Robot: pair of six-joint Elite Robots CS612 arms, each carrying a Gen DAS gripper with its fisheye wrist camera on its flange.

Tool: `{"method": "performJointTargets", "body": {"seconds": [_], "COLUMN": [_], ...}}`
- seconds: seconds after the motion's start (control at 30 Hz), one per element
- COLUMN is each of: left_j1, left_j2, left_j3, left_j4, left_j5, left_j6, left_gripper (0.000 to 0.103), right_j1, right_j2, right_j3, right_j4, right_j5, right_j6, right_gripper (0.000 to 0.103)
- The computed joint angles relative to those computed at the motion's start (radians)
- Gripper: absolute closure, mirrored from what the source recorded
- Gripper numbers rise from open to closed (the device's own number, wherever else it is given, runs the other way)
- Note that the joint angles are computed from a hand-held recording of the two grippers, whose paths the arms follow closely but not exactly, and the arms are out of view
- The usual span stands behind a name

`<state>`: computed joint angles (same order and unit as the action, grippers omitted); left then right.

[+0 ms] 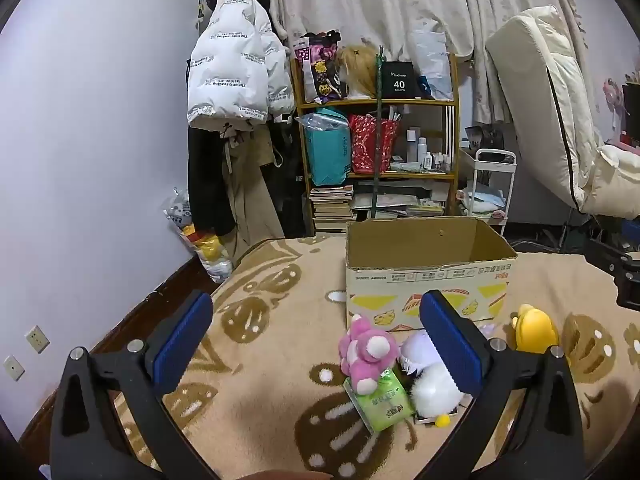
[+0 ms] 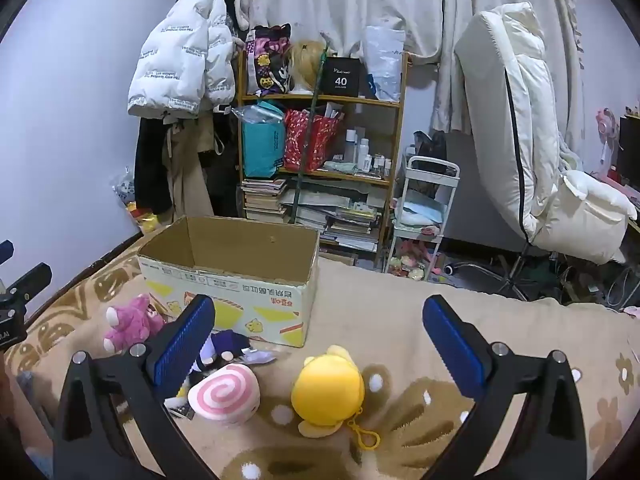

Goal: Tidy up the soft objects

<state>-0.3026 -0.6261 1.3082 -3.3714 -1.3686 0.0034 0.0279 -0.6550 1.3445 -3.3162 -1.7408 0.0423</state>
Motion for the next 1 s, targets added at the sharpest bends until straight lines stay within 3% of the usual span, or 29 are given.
{"method": "performJointTargets", "body": {"seconds": [0.37, 1.0], "left_j1": [-0.002, -0.002], "left_j2": [-0.002, 0.012], "left_j3": [0.003, -0.01], "left_j4": [0.004, 0.014], "left_j5": [0.013, 0.022], "left_j6": [0.007, 0.008], "left_gripper": [0.001, 0.001], "right_j1": [-0.007, -0.008], "right_j2": [-0.003, -0.009], "right_j3": [-0.006, 0.009], "right_j4": [0.052, 0.02], "right_j5": [0.032, 0.025], "right_j6": [0.006, 0.031], "right_gripper": [0.0, 0.0]}}
